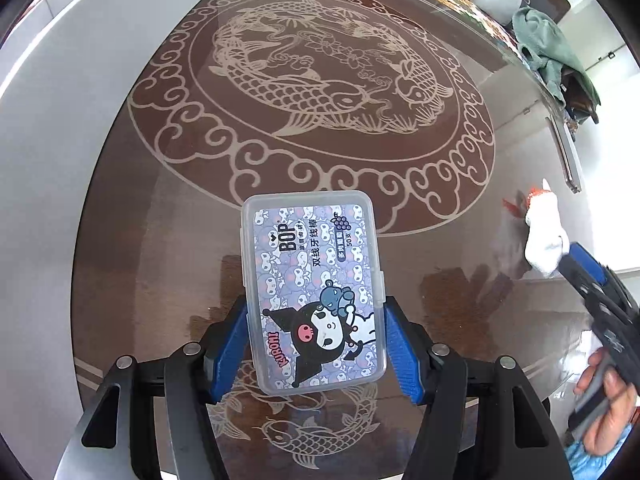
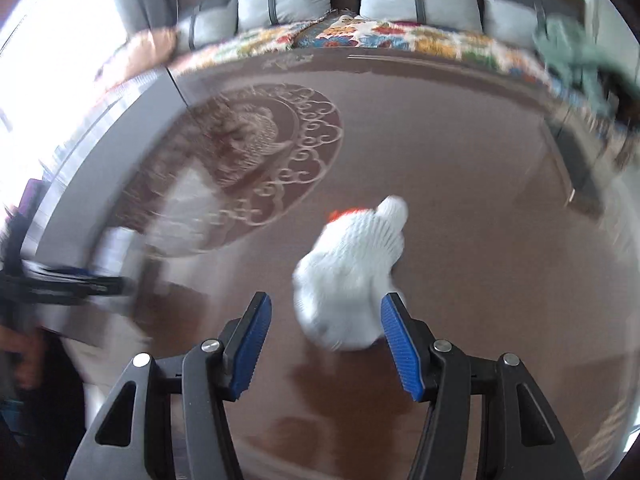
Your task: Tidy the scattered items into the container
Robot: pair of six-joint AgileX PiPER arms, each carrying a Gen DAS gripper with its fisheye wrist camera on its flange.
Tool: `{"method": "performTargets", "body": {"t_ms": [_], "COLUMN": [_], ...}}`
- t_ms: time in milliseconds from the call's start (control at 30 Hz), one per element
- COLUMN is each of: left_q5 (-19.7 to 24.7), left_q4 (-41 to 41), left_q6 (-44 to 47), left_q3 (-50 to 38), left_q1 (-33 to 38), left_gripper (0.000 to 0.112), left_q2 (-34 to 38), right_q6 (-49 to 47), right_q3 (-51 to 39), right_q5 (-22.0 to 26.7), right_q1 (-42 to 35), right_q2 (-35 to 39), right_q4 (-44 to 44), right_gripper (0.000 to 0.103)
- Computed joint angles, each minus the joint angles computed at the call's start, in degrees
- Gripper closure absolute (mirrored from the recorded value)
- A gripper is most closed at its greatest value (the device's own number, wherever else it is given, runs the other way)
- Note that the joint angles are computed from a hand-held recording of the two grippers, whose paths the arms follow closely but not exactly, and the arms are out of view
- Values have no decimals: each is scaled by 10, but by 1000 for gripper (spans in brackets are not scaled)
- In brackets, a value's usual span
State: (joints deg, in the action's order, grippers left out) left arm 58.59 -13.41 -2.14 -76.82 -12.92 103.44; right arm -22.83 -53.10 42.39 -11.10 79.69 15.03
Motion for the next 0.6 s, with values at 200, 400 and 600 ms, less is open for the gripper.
{"method": "performTargets", "body": {"t_ms": [200,400,600], "left_q5": [3,-19,-31], "left_q4": [43,26,40], "left_q6": [-44,-35,-41], "left_q3": [-10,16,38], "left_q1": [-34,-35,-66], "left_gripper": [49,50,50], "left_q2": [-2,-34,-105], "right_q6": [-19,-108,-87], "right_q3": [-11,26,58], "right_q5": [11,60,105], "right_q1": [-23,-103,-128], "right_q2": [41,-43,-149], "right_q4": [16,115,137], "right_gripper": [77,80,80]}}
